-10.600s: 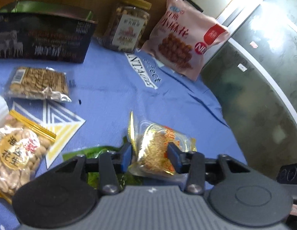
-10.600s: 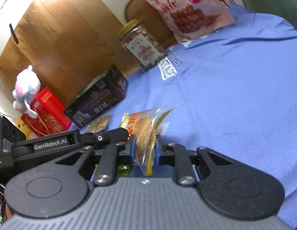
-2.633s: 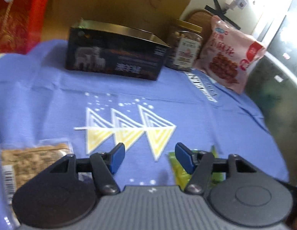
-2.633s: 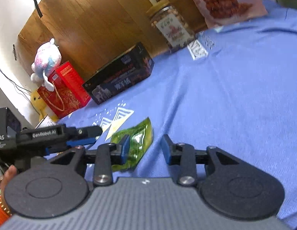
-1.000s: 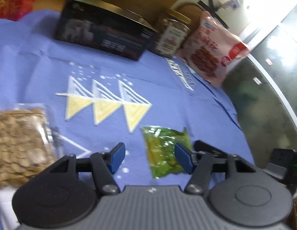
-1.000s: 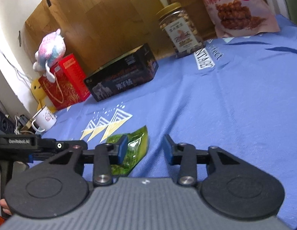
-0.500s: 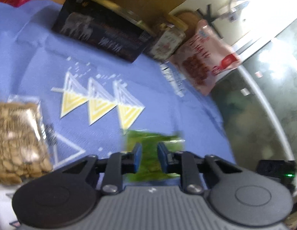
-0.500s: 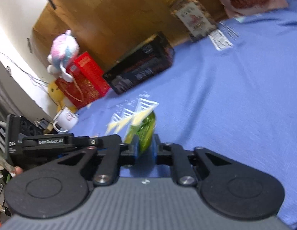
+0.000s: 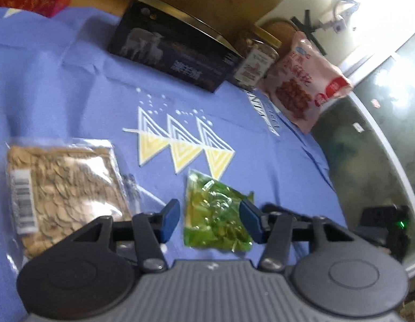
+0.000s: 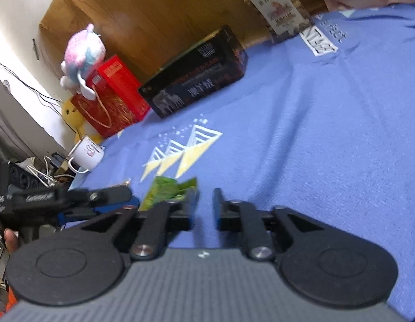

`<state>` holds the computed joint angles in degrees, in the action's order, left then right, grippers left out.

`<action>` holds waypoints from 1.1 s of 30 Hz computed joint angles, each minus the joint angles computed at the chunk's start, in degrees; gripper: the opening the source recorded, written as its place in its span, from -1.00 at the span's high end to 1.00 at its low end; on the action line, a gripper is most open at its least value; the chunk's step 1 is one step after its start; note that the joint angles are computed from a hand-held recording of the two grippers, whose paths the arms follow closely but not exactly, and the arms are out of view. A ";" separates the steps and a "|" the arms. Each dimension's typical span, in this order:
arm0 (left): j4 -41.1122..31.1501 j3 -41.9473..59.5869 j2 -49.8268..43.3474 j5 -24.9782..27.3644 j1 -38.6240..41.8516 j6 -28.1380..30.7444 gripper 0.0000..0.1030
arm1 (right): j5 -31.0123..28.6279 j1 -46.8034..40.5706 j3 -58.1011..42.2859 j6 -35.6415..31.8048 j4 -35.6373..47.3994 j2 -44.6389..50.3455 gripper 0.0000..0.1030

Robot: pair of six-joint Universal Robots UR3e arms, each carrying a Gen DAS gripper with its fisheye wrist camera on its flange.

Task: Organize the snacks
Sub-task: 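Carry the green packet into the tin and open the left tool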

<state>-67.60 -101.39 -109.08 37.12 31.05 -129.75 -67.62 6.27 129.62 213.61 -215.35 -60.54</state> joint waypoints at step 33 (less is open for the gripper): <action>-29.15 13.96 -7.65 -9.39 2.70 9.10 0.67 | 3.25 6.09 -6.61 -2.13 -4.94 5.70 -0.08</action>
<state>-96.75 -87.43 -116.73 27.73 33.76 -120.65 -64.37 12.37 123.01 211.49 -220.30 -54.84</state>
